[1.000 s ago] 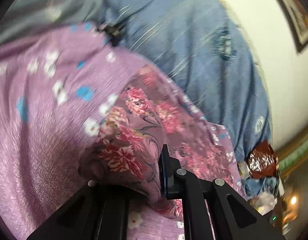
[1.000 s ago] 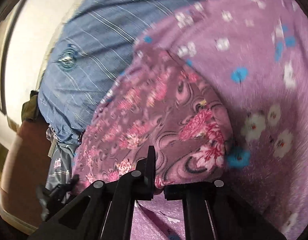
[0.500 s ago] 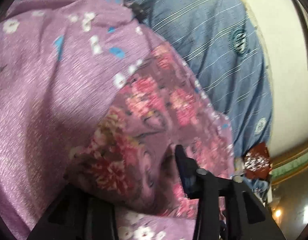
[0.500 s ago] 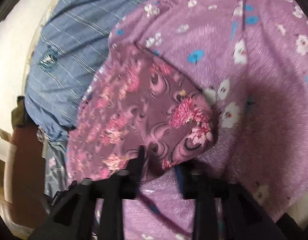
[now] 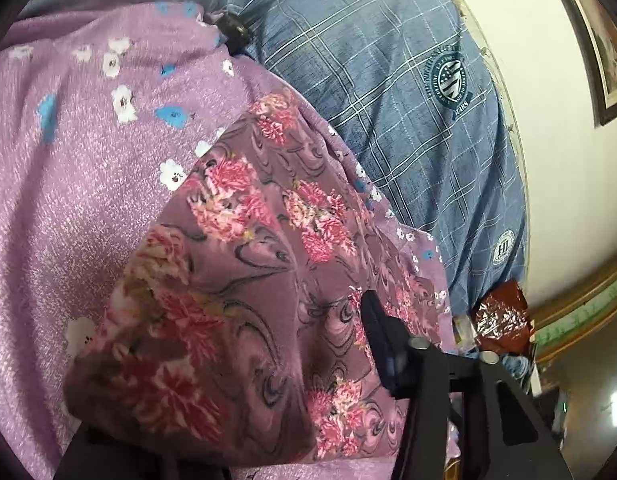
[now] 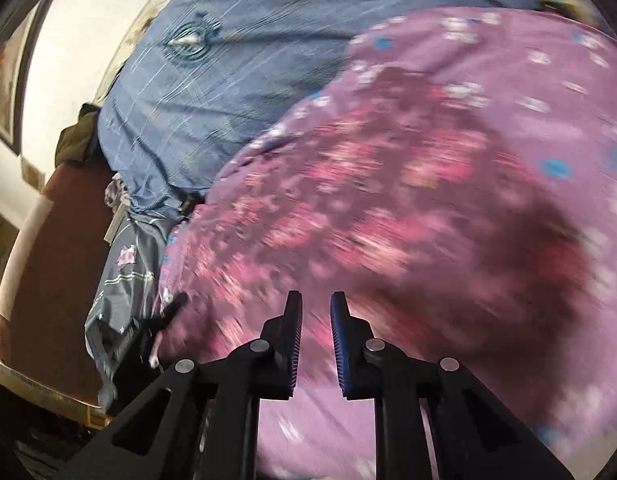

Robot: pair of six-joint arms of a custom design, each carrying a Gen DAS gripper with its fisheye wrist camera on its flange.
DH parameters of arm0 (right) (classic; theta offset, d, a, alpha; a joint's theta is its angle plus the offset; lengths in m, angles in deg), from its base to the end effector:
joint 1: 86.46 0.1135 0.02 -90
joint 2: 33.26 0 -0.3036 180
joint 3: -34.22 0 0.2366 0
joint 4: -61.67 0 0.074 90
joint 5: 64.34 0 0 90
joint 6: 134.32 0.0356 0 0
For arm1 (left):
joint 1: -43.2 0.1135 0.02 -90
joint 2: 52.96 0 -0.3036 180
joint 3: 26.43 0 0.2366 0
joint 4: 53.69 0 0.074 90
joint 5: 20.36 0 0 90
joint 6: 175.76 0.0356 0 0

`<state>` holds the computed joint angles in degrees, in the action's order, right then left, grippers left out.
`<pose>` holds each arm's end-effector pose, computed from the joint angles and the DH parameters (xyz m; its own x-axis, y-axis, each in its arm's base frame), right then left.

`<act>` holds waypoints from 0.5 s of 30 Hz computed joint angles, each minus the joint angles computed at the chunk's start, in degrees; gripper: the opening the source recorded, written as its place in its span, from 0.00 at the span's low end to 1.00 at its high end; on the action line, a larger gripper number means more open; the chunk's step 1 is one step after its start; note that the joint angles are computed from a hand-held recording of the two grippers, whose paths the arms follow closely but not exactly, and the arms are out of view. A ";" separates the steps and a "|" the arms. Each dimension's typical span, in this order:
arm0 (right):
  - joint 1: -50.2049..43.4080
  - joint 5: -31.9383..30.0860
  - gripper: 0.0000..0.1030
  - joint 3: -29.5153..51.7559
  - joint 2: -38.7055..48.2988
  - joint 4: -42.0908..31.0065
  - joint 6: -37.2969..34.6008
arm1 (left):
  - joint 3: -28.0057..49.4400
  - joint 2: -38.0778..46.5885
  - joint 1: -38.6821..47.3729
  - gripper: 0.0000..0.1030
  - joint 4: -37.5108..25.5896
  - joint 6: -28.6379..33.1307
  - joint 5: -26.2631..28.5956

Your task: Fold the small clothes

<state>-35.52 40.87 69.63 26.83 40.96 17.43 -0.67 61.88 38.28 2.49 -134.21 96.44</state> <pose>0.1079 0.1181 0.2007 -0.7701 0.4000 -0.4969 0.0955 0.8425 0.5302 0.2379 -0.0366 0.0950 -0.6985 -0.6103 -0.3736 -0.1041 0.6032 -0.7908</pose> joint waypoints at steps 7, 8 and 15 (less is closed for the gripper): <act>-8.37 -5.50 0.07 1.16 24.10 23.15 -7.43 | 3.60 -3.99 -1.28 0.07 -9.53 4.72 -3.02; -9.79 -9.10 0.06 0.71 27.95 25.62 -7.87 | 3.64 -4.76 -1.93 0.07 -9.76 5.37 -3.93; -17.46 -19.19 0.09 -8.48 20.30 33.14 -5.50 | 4.03 -14.17 -7.71 0.07 -16.76 13.14 -10.91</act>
<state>-52.98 21.68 61.14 47.12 74.10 11.93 3.35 47.71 30.58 -14.27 -121.07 85.53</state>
